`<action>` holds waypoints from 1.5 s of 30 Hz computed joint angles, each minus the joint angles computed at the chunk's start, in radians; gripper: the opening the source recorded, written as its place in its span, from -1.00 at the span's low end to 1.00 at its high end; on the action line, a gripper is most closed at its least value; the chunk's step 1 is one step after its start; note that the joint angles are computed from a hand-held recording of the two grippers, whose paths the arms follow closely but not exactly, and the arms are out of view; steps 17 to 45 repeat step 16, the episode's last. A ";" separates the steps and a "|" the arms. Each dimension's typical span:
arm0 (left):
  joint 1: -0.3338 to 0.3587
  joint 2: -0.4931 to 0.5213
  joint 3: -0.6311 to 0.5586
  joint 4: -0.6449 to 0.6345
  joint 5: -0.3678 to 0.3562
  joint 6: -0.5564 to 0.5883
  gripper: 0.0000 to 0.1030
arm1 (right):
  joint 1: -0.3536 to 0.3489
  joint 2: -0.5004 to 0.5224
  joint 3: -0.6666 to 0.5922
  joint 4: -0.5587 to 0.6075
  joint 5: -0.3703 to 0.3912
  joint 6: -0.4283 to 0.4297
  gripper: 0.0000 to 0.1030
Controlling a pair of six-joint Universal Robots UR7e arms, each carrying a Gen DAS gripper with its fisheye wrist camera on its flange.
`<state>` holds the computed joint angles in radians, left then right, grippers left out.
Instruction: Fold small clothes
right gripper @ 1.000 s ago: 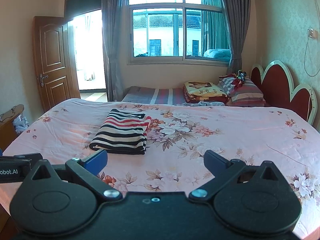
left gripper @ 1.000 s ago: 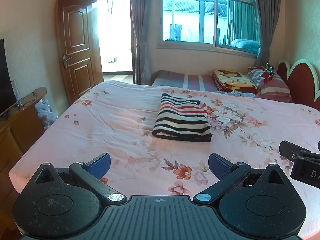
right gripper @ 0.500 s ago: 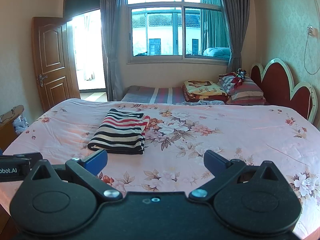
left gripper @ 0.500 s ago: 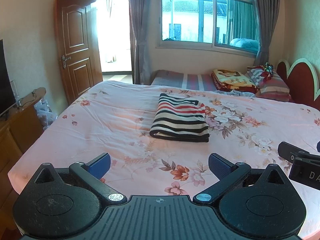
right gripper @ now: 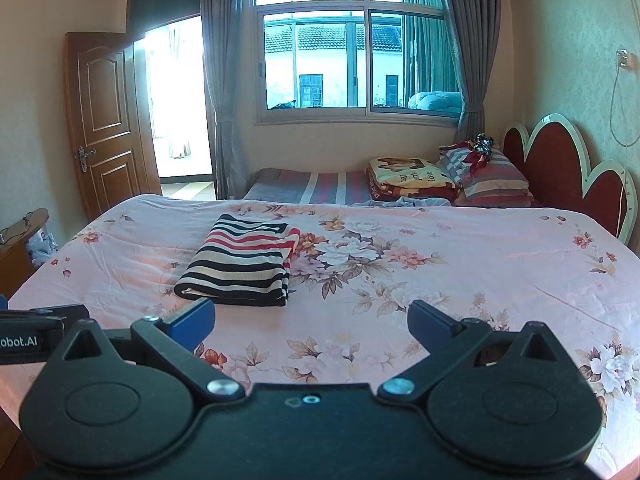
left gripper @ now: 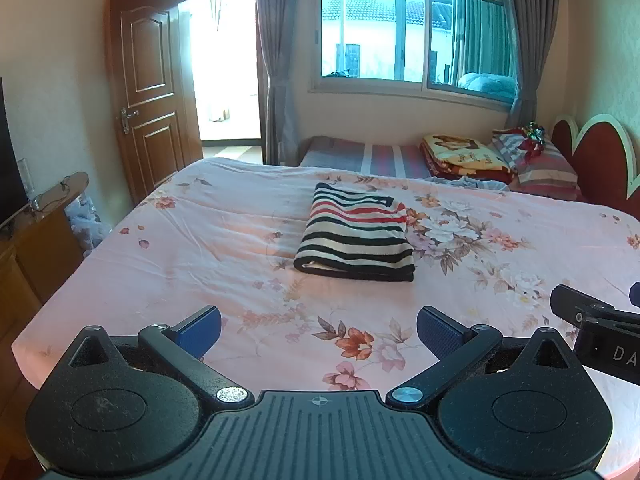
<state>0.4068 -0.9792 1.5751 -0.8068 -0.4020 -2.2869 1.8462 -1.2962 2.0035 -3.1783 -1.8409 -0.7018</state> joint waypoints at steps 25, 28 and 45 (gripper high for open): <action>0.051 -0.011 0.025 -0.089 0.029 0.108 1.00 | -0.007 0.051 -0.021 -0.010 -0.026 -0.008 0.98; 0.051 -0.011 0.025 -0.089 0.029 0.108 1.00 | -0.007 0.051 -0.021 -0.010 -0.026 -0.008 0.98; 0.051 -0.011 0.025 -0.089 0.029 0.108 1.00 | -0.007 0.051 -0.021 -0.010 -0.026 -0.008 0.98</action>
